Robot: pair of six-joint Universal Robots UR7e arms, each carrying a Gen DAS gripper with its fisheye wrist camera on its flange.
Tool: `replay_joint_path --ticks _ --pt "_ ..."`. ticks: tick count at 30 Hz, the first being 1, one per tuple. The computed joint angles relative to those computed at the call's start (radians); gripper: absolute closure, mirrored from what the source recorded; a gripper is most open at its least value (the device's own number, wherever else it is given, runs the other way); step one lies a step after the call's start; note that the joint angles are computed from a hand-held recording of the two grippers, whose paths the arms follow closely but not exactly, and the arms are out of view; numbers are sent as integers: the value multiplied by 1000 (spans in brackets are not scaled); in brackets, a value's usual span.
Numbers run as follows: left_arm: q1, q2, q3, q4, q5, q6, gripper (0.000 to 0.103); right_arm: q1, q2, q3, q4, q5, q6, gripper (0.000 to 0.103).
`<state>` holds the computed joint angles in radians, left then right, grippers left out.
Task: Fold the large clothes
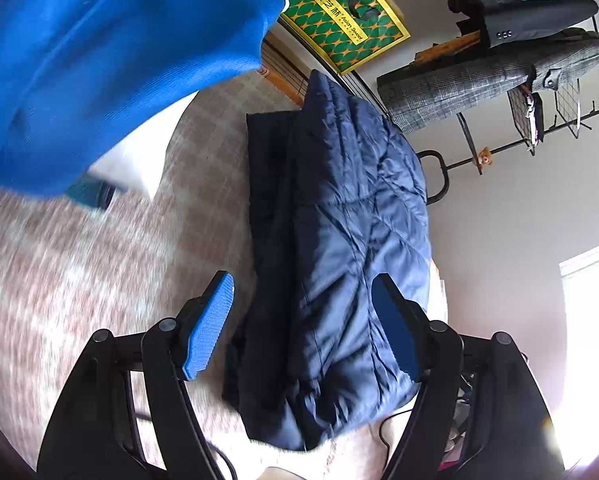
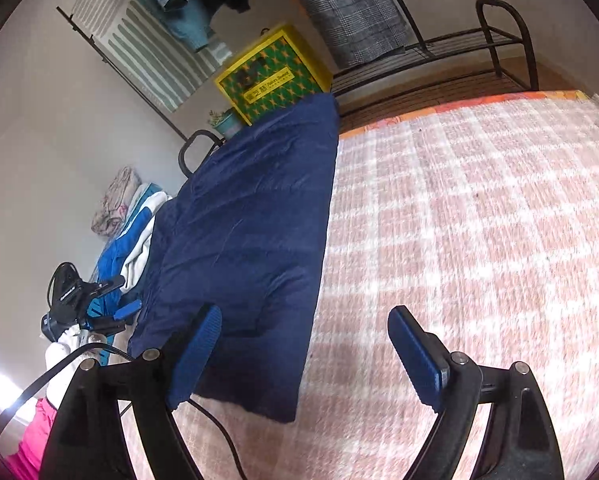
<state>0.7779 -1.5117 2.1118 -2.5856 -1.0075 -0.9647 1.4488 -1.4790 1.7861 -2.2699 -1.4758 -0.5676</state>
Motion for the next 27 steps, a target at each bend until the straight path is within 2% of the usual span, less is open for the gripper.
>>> replay_joint_path --ticks 4,6,8,10,16,22,27 --pt "49 43 -53 -4 -36 59 29 18 33 -26 -24 2 -59 15" --pt "69 59 -76 0 -52 83 29 23 50 -42 -37 21 -68 11" --pt "85 72 -93 -4 -59 102 29 33 76 -52 -98 18 -64 5" --pt "109 86 -106 -23 -77 111 29 43 110 -89 -95 -1 -42 2" --pt "179 133 -147 -55 -171 141 29 63 236 -233 73 -46 26 6" --pt "219 151 -155 -95 -237 191 29 26 299 -307 195 21 38 7" --pt "234 159 -140 -159 -281 235 27 -15 318 -343 292 137 19 4"
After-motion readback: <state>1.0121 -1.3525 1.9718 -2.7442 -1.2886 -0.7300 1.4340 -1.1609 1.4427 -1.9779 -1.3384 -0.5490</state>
